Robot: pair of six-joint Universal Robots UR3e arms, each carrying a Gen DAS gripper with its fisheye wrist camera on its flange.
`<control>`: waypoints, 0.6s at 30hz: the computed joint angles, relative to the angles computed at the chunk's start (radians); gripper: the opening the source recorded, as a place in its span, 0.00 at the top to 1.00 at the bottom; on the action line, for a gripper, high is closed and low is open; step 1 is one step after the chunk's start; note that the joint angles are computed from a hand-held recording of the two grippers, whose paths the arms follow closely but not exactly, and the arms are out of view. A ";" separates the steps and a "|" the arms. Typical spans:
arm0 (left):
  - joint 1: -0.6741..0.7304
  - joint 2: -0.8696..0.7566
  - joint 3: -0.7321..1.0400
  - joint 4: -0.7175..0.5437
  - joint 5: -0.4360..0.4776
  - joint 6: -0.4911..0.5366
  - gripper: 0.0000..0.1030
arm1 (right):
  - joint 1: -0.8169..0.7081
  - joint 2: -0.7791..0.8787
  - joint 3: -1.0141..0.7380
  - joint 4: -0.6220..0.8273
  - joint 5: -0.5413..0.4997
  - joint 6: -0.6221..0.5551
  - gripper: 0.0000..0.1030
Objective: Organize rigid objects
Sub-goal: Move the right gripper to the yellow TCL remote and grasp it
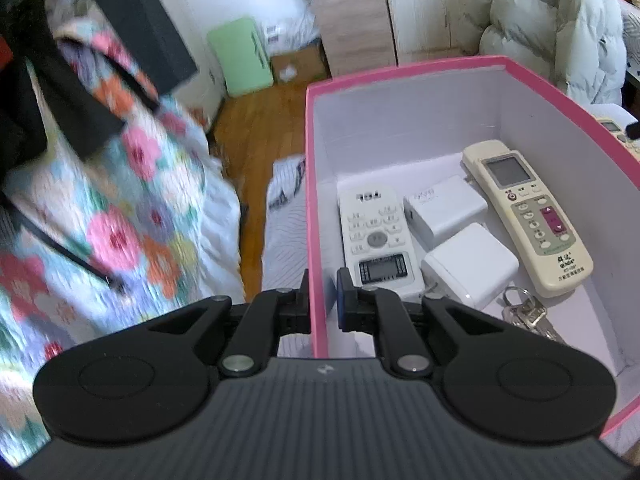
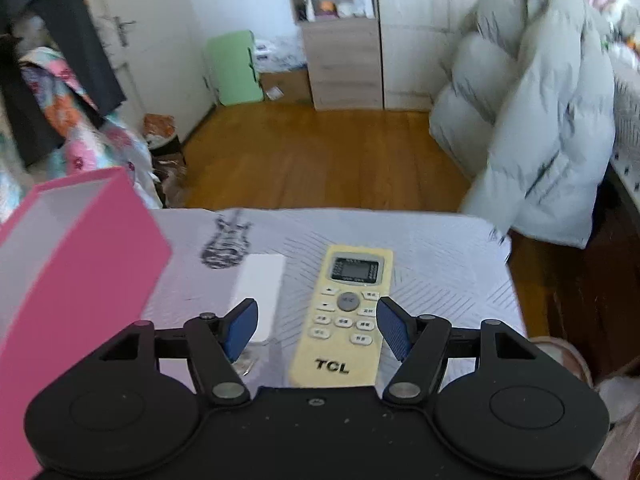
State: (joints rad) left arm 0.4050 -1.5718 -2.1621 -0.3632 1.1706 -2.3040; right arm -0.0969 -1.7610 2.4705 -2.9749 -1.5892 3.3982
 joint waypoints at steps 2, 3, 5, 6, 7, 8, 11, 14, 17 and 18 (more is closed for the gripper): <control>0.006 -0.012 0.043 -0.072 -0.008 -0.021 0.94 | -0.047 0.055 0.019 -0.063 0.047 -0.005 0.31; 0.012 -0.016 0.057 -0.095 -0.016 -0.033 0.94 | -0.062 0.089 0.023 -0.096 0.058 -0.001 0.31; 0.021 -0.017 0.064 -0.113 -0.027 -0.049 0.95 | -0.048 0.143 0.028 -0.169 0.021 0.014 0.31; 0.023 -0.015 0.060 -0.112 -0.027 -0.050 0.95 | -0.046 0.160 0.030 -0.187 0.015 0.001 0.31; 0.026 -0.009 0.052 -0.108 -0.030 -0.046 0.95 | -0.044 0.173 0.038 -0.208 0.016 -0.017 0.31; 0.029 -0.003 0.042 -0.104 -0.034 -0.043 0.95 | -0.037 0.184 0.044 -0.230 0.006 -0.034 0.34; 0.050 0.005 0.029 -0.103 -0.065 -0.038 0.96 | -0.026 0.176 0.075 -0.272 -0.029 -0.072 0.48; 0.051 0.001 0.044 -0.124 -0.068 -0.054 0.96 | -0.085 0.043 0.116 -0.158 0.058 -0.092 0.53; 0.038 0.003 0.037 -0.104 -0.051 -0.063 0.95 | -0.107 -0.045 0.133 -0.067 0.094 -0.099 0.56; 0.037 0.001 0.041 -0.107 -0.049 -0.068 0.95 | -0.112 -0.056 0.135 -0.059 0.102 -0.094 0.53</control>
